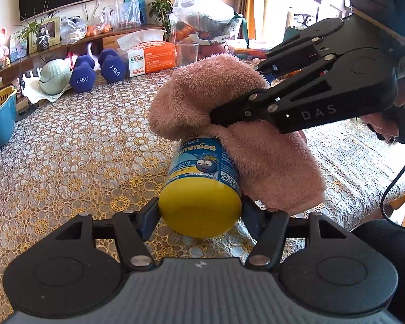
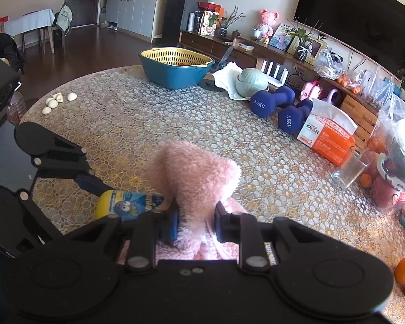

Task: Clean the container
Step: 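Wipe the bottle again with the towel while the left tool rotates it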

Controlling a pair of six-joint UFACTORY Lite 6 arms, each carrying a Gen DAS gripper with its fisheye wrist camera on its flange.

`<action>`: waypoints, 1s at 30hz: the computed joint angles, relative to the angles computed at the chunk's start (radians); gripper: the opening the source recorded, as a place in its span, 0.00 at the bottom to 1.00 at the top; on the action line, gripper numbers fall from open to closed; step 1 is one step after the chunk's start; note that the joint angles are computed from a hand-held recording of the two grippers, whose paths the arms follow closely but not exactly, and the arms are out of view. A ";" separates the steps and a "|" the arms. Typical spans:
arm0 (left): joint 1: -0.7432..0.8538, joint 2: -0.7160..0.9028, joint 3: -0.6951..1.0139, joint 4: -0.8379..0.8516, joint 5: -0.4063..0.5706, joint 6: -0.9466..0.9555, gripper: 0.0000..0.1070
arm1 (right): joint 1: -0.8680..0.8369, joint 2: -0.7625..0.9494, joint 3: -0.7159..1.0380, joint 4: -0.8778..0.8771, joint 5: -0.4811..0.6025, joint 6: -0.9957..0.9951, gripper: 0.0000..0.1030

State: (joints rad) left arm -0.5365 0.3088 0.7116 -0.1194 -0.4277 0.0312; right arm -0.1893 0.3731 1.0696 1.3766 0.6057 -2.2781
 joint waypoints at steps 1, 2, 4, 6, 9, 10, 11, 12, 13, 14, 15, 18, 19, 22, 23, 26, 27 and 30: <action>-0.007 -0.004 -0.004 -0.033 -0.009 0.035 0.60 | -0.004 0.008 0.012 -0.013 0.003 0.020 0.23; -0.022 -0.013 -0.015 -0.092 -0.027 0.096 0.60 | -0.008 0.018 0.027 -0.026 0.010 0.044 0.23; -0.066 -0.016 -0.026 -0.243 -0.071 0.259 0.60 | -0.009 0.028 0.040 -0.025 0.008 0.059 0.23; -0.123 -0.008 -0.035 -0.392 -0.137 0.439 0.61 | -0.007 0.034 0.050 -0.025 0.004 0.066 0.23; -0.236 0.054 -0.029 -0.604 -0.303 0.710 0.61 | -0.007 0.057 0.082 -0.034 0.003 0.094 0.23; -0.261 0.080 -0.018 -0.643 -0.343 0.766 0.61 | -0.008 0.067 0.095 -0.039 0.004 0.109 0.23; -0.276 0.101 -0.008 -0.661 -0.369 0.799 0.61 | -0.010 0.076 0.108 -0.045 0.005 0.122 0.23; -0.286 0.118 0.003 -0.677 -0.391 0.821 0.61 | -0.012 0.086 0.122 -0.053 0.009 0.137 0.23; -0.296 0.135 0.014 -0.691 -0.411 0.840 0.61 | -0.014 0.095 0.134 -0.058 0.011 0.150 0.23; -0.302 0.145 0.022 -0.697 -0.428 0.852 0.61 | -0.015 0.102 0.142 -0.060 0.010 0.155 0.23; -0.305 0.151 0.029 -0.699 -0.439 0.860 0.62 | -0.015 0.108 0.149 -0.060 0.009 0.158 0.23; -0.297 0.147 0.050 -0.683 -0.426 0.855 0.62 | -0.019 0.127 0.171 -0.070 0.012 0.182 0.23; -0.290 0.141 0.052 -0.669 -0.414 0.844 0.62 | -0.021 0.132 0.177 -0.073 0.013 0.190 0.23; -0.262 0.109 0.053 -0.619 -0.361 0.792 0.63 | -0.021 0.137 0.183 -0.070 0.007 0.191 0.23; -0.246 0.092 0.053 -0.597 -0.326 0.762 0.63 | -0.022 0.138 0.184 -0.072 0.009 0.193 0.23; -0.200 0.066 0.057 -0.537 -0.248 0.677 0.62 | -0.019 0.134 0.179 -0.068 0.010 0.190 0.23; -0.185 0.058 0.054 -0.511 -0.227 0.645 0.62 | -0.015 0.129 0.172 -0.060 0.007 0.181 0.23; -0.156 0.040 0.050 -0.475 -0.179 0.588 0.61 | -0.011 0.122 0.163 -0.050 0.000 0.170 0.23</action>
